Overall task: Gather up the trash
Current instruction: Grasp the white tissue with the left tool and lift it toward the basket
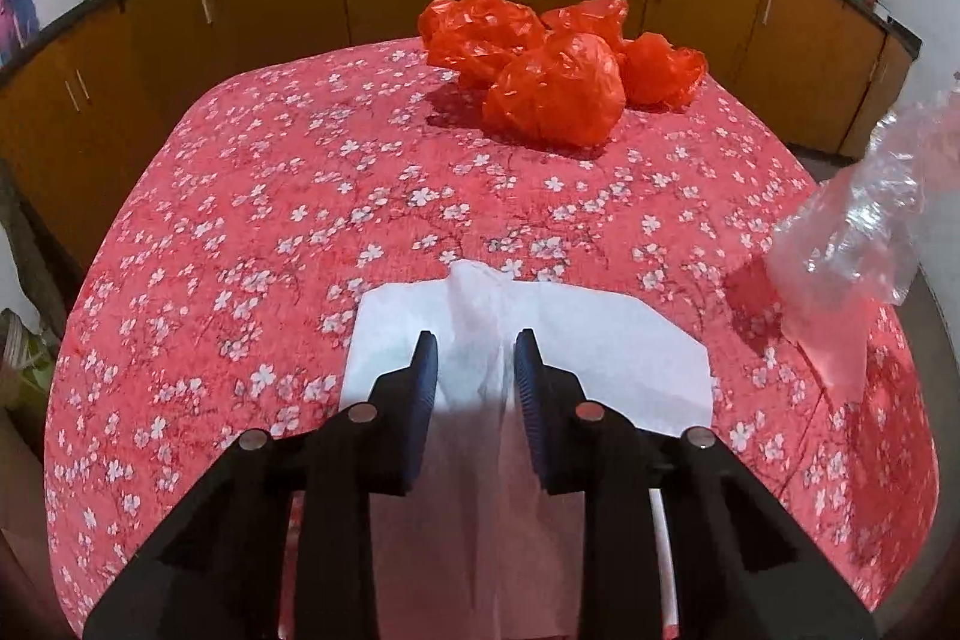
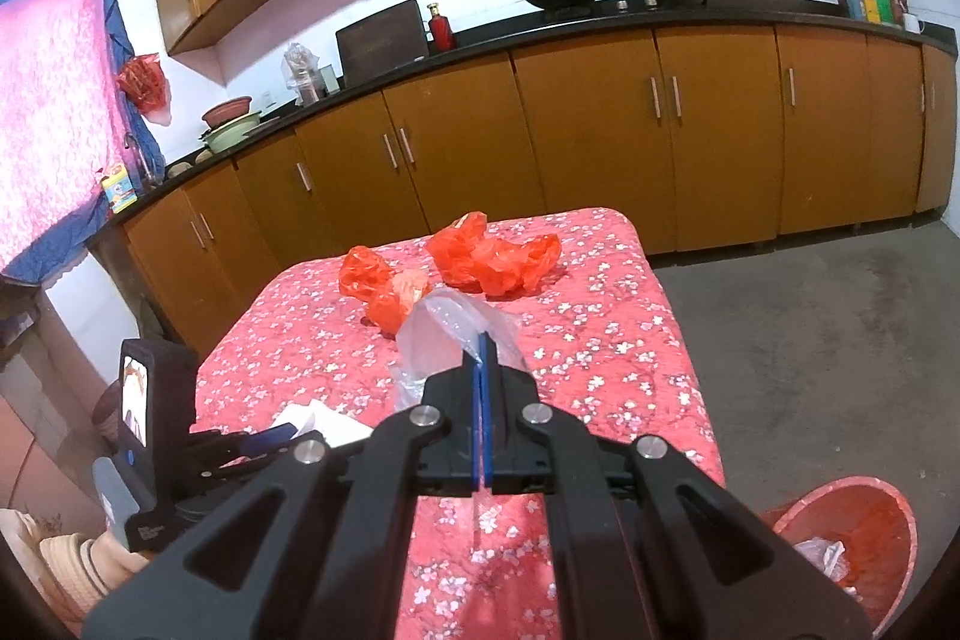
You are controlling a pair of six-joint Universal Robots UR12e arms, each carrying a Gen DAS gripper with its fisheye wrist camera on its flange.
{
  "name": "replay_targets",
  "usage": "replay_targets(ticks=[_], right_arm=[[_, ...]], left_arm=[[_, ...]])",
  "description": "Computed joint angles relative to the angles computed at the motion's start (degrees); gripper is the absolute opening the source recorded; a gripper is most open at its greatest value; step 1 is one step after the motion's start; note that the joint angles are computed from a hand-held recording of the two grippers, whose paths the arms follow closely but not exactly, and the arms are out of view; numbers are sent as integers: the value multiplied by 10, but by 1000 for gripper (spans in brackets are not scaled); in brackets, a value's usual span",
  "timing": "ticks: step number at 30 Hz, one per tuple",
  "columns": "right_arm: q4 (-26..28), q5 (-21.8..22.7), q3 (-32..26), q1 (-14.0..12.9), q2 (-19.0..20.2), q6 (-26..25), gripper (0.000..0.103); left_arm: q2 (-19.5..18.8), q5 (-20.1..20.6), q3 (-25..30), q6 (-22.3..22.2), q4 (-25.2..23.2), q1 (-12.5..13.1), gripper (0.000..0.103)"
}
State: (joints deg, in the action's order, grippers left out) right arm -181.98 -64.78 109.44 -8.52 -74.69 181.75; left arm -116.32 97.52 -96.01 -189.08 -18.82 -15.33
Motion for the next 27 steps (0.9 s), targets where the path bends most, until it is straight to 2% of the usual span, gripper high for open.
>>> replay_targets(ticks=[2, 3, 9, 17, 27], right_arm=[[0, -1, -2, 2, 2, 3, 2], [1, -1, -3, 3, 4, 5, 2], [3, -2, -4, 6, 7, 5, 2], [-7, -1, 3, -1, -3, 4, 2], [-28, -3, 28, -25, -24, 13, 2]], left_arm=[[0, -5, 0, 4, 2, 2, 5], [0, -6, 0, 2, 2, 3, 2], [1, -30, -2, -12, 7, 12, 1], [10, -38, -8, -26, 25, 15, 1], [23, -29, 3, -14, 60, -1, 1]])
